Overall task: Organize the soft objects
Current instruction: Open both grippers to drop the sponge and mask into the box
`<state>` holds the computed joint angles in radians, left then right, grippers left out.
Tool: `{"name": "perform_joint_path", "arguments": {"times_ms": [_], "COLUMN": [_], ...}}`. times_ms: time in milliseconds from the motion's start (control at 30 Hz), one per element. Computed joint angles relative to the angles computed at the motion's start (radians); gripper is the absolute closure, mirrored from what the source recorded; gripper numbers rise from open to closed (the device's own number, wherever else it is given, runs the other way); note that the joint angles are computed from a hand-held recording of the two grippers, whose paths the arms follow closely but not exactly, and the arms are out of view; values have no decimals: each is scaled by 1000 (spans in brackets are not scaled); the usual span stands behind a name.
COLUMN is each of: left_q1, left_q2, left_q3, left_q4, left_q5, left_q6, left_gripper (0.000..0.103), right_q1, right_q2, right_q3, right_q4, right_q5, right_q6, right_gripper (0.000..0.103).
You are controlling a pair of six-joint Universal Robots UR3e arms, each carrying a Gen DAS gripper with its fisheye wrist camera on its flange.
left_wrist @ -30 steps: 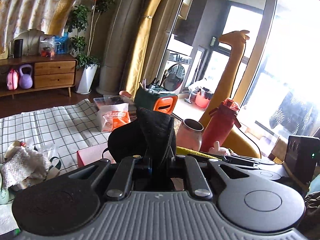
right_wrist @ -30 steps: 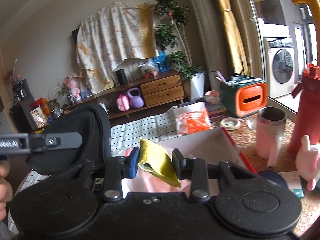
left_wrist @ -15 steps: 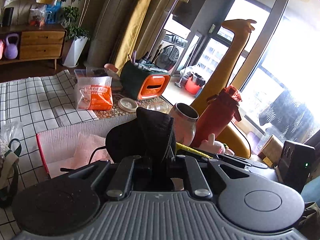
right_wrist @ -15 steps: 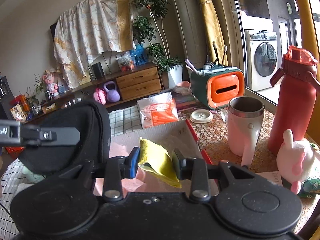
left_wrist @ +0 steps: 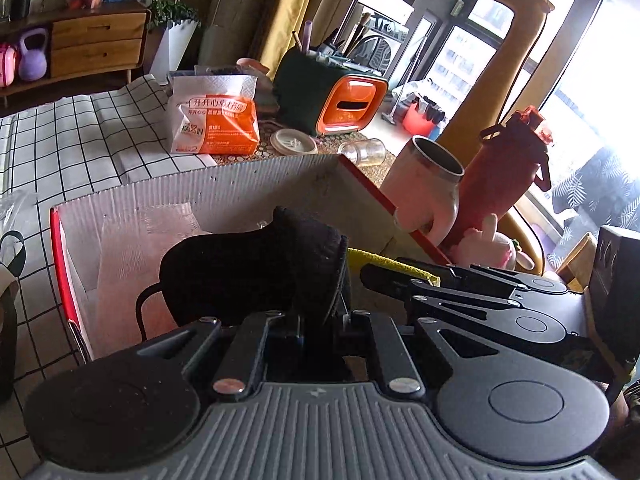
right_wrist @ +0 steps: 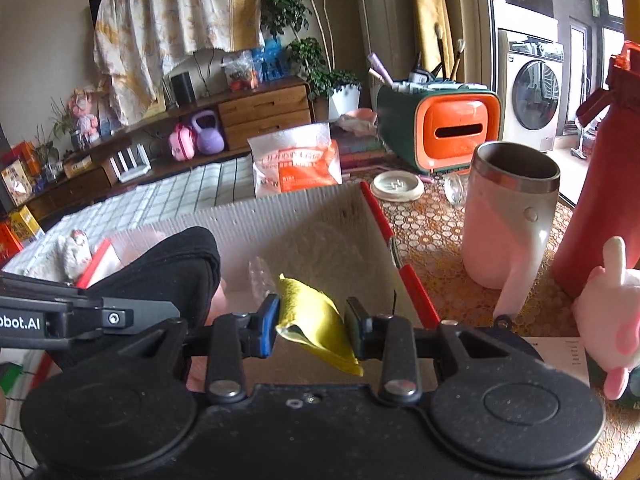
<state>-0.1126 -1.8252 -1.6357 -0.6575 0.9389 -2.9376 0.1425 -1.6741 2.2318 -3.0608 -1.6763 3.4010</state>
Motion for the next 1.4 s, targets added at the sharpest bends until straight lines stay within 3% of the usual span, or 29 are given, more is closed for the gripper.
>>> {"name": "perform_joint_path", "arguments": {"times_ms": [433, 733, 1067, 1167, 1233, 1267, 1400], "left_q1": [-56, -66, -75, -74, -69, -64, -43], "left_q2": [-131, -163, -113, -81, -58, -43, 19], "left_q3": [143, 237, 181, 141, 113, 94, 34], "left_q4": [-150, -291, -258, -225, -205, -190, -165], "left_q5": [118, 139, 158, 160, 153, 147, 122], "left_q6": [21, 32, 49, 53, 56, 53, 51], "left_gripper": [92, 92, 88, 77, 55, 37, 35], "right_q1": [51, 7, -15, -19, -17, -12, -5], "right_q2": [75, -2, -135, -171, -189, -201, -252], "right_q3": [-65, -22, 47, 60, 67, 72, 87], "right_q4": [90, 118, 132, 148, 153, 156, 169], "right_q5": [-30, 47, 90, 111, 112, 108, 107], "right_q6": [-88, -57, -15, 1, 7, 14, 34], "right_gripper": [72, 67, 59, 59, 58, 58, 57]}}
